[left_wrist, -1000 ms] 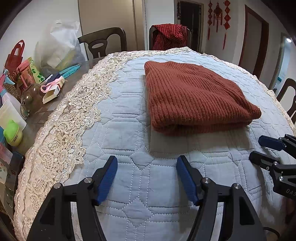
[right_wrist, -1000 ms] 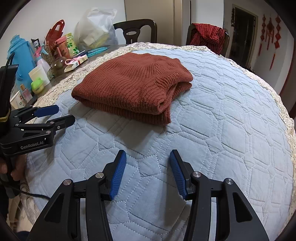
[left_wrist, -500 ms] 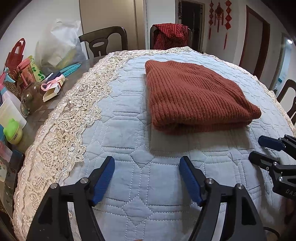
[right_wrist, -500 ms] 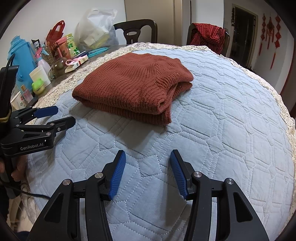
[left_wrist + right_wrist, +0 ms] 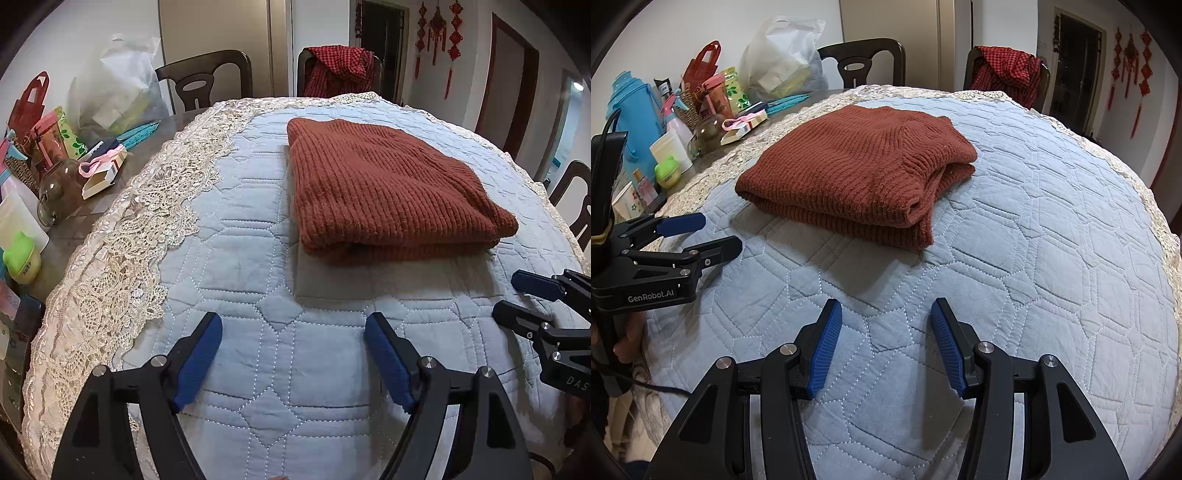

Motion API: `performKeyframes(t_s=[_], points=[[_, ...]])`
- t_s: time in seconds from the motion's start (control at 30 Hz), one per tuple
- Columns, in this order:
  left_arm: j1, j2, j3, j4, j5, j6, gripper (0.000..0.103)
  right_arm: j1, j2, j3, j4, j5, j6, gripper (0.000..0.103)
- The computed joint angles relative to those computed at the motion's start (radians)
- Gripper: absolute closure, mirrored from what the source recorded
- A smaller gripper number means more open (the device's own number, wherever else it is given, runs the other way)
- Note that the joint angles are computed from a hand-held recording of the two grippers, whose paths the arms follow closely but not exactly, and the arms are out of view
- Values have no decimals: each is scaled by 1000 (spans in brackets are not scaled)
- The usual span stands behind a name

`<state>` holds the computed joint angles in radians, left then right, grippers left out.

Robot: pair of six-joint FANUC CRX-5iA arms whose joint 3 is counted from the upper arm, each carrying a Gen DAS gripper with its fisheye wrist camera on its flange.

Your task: Fold small clothes

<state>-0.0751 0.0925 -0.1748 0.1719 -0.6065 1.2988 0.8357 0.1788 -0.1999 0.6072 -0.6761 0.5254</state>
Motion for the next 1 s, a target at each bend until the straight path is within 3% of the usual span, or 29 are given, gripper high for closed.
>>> performKeyframes(t_s=[1.0], points=[[-4, 2, 4, -10, -7, 6, 18, 0, -1, 2, -9, 6, 4, 51]])
